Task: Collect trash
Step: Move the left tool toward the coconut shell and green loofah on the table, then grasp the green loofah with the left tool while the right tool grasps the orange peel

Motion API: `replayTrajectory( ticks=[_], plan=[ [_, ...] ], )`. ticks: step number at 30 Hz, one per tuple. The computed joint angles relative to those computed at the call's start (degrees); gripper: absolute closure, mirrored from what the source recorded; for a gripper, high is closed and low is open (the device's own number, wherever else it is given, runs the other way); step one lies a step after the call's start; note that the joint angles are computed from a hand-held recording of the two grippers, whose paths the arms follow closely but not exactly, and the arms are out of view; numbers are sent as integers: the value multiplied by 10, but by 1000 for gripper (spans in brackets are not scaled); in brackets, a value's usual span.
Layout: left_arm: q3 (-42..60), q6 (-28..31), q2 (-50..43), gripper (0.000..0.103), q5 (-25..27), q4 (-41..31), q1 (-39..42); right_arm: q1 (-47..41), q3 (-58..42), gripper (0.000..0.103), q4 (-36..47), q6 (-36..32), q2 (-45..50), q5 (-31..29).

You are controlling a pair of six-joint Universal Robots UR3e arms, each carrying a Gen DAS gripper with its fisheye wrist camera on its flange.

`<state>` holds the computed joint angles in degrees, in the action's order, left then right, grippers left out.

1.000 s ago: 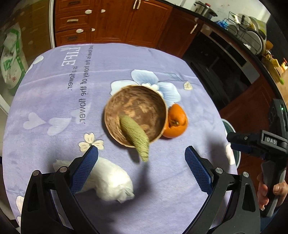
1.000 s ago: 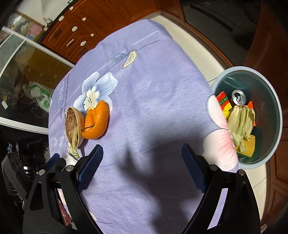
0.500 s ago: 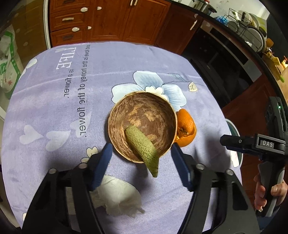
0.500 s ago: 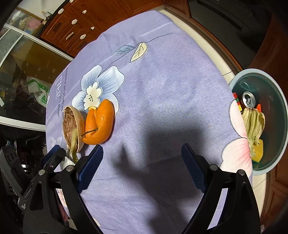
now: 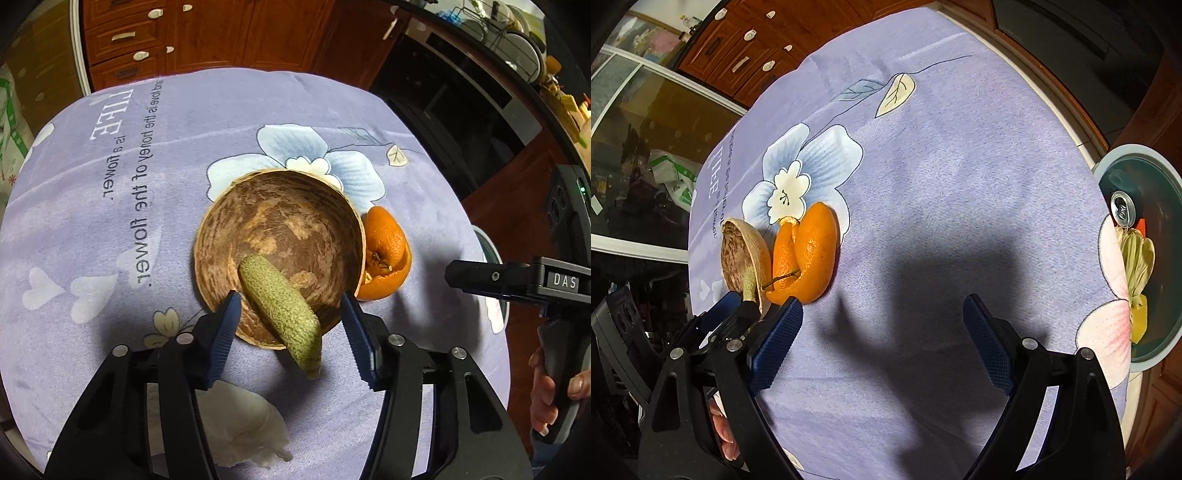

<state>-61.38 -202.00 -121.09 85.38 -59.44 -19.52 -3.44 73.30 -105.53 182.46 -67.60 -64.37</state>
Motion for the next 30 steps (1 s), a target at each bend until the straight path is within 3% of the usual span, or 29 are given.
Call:
replayTrajectory(
  ticks=[2, 3, 5, 6, 19, 23, 30],
  plan=[
    [4, 5, -5, 59, -2, -1, 0, 0, 0, 18, 0, 1, 1, 0],
    [6, 9, -8, 71, 0, -3, -1, 1, 1, 18, -2, 2, 1, 0],
    [-4, 12, -6, 78, 2, 9, -1, 4, 4, 18, -9, 5, 0, 0],
    [-12, 14, -2, 87, -3, 13, 0, 6, 4, 18, -11, 5, 1, -1],
    [-116, 13, 70, 88, 5, 64, 32, 75, -71, 21, -37, 4, 65, -7],
    [-126, 21, 73, 88, -6, 72, 42, 93, -85, 37, -41, -5, 82, -24],
    [-148, 15, 85, 88, -21, 83, 54, 126, -119, 44, -84, -2, 118, -65]
  ],
)
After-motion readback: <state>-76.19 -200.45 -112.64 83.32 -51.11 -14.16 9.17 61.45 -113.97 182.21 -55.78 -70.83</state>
